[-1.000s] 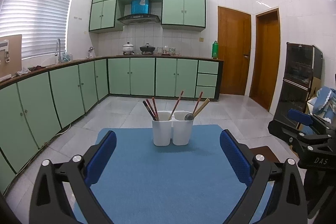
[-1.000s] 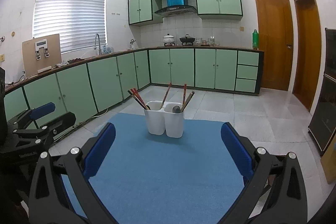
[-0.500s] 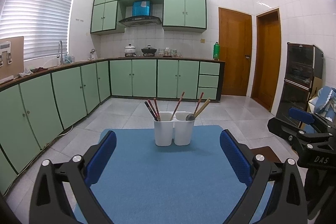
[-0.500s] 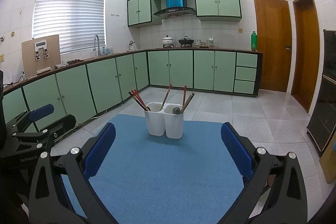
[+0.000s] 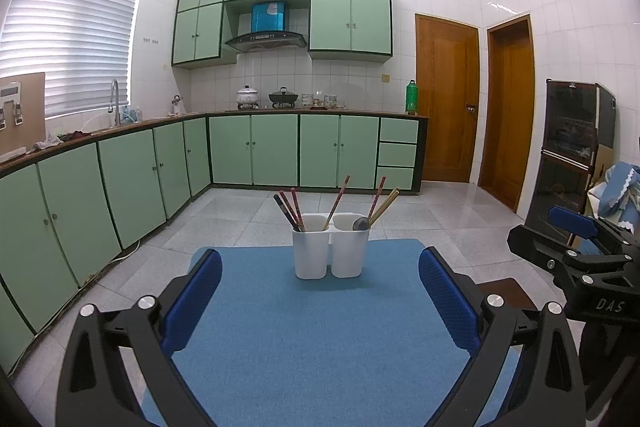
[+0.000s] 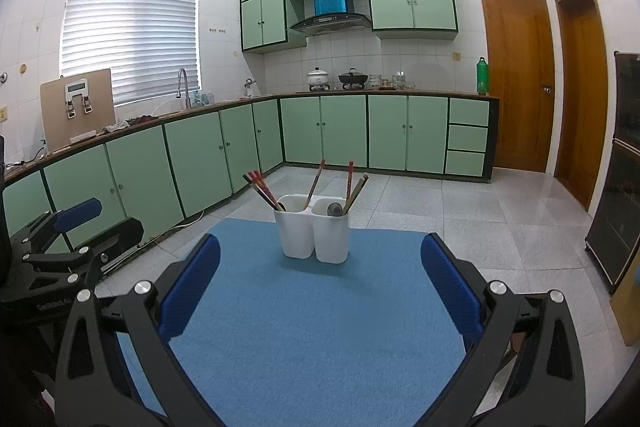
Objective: Organize utensils
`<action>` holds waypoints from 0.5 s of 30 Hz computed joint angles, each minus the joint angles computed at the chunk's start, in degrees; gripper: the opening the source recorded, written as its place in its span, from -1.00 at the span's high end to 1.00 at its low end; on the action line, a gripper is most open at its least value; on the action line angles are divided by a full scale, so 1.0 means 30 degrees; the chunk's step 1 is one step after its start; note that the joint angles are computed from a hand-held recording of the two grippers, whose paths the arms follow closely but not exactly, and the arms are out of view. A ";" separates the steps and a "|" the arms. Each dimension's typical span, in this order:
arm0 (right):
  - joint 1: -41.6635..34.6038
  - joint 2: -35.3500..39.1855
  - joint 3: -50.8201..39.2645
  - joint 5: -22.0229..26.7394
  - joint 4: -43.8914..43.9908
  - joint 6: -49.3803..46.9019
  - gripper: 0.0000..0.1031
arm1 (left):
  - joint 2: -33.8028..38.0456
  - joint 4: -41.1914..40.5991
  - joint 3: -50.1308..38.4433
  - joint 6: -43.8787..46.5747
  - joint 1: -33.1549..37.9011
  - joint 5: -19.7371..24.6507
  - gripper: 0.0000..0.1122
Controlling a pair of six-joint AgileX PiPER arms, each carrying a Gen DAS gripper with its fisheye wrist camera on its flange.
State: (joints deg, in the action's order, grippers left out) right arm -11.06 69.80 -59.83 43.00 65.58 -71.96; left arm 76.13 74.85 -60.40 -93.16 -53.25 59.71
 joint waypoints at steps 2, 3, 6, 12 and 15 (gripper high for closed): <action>-0.0014 0.0016 -0.0015 0.0034 0.0012 -0.0018 -0.89 | 0.0001 -0.0002 -0.0019 0.0000 -0.0061 0.0068 -0.72; 0.0005 0.0010 -0.0008 0.0005 0.0007 -0.0017 -0.89 | 0.0008 -0.0016 -0.0048 0.0029 -0.0071 0.0085 -0.72; 0.0031 0.0079 -0.0025 -0.0045 0.0038 -0.0076 -0.89 | 0.0022 -0.0017 -0.0077 0.0045 -0.0091 0.0108 -0.72; -0.0022 0.0063 0.0038 -0.0023 0.0113 -0.0145 -0.89 | 0.0033 -0.0010 -0.0062 0.0022 -0.0087 0.0106 -0.72; -0.0035 0.0081 -0.0001 0.0016 0.0102 -0.0146 -0.89 | 0.0037 -0.0019 -0.0064 0.0007 -0.0096 0.0101 -0.72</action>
State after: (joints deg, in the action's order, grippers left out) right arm -11.16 70.04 -59.83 43.05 65.89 -72.39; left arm 76.24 74.79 -60.59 -93.14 -53.54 60.02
